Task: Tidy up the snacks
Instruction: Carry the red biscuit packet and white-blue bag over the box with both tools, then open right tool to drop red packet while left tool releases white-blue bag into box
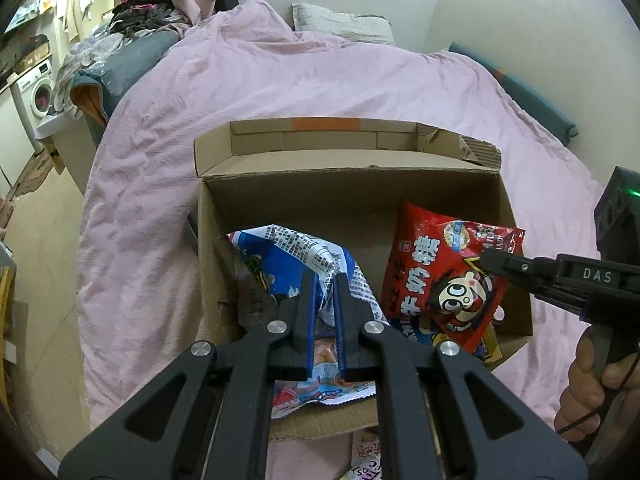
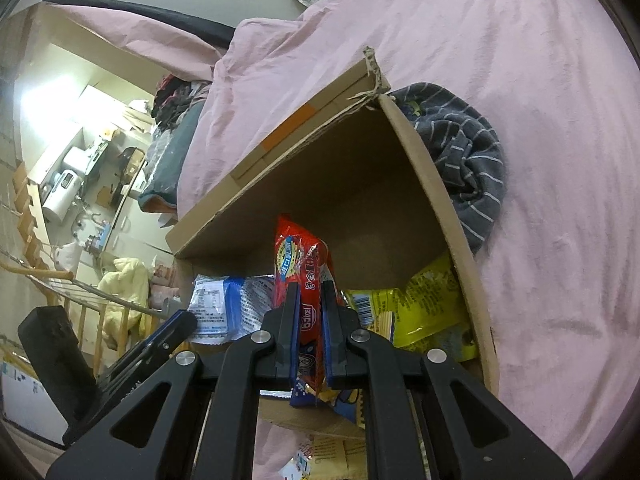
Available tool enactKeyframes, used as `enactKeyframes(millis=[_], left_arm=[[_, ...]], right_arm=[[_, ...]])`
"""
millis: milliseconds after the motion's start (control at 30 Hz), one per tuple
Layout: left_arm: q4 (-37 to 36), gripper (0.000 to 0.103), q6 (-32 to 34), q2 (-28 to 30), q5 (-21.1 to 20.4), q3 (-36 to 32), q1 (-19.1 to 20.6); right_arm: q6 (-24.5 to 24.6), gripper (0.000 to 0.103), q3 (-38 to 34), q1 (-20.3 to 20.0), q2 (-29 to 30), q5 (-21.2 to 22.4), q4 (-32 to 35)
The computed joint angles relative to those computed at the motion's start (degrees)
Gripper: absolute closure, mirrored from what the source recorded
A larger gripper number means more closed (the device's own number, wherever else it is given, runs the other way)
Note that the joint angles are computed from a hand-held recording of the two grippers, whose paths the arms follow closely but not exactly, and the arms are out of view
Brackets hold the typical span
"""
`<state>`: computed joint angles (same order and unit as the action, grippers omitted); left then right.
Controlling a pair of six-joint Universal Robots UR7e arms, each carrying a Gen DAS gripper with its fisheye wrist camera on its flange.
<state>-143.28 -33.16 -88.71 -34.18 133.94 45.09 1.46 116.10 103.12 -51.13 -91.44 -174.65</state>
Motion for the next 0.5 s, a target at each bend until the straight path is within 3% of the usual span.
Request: enactKeyframes(millis=[267, 367, 500], left_arm=[[1.83, 0.094, -1.12, -0.01, -0.71, -0.28, -0.17], [1.1, 0.079, -0.59, -0.26, 0.14, 0.2, -0.84], [1.56, 0.07, -0.87, -0.21, 2.47, 0.58, -1.89]], right_arm=[[-0.79, 0.089, -0.08, 0.39, -0.12, -1.01, -0.52], [-1.7, 0.089, -0.54, 1.41, 0.06, -3.05, -0.6], [-4.25, 0.089, -0.65, 3.14, 0.43, -6.61, -2.35]])
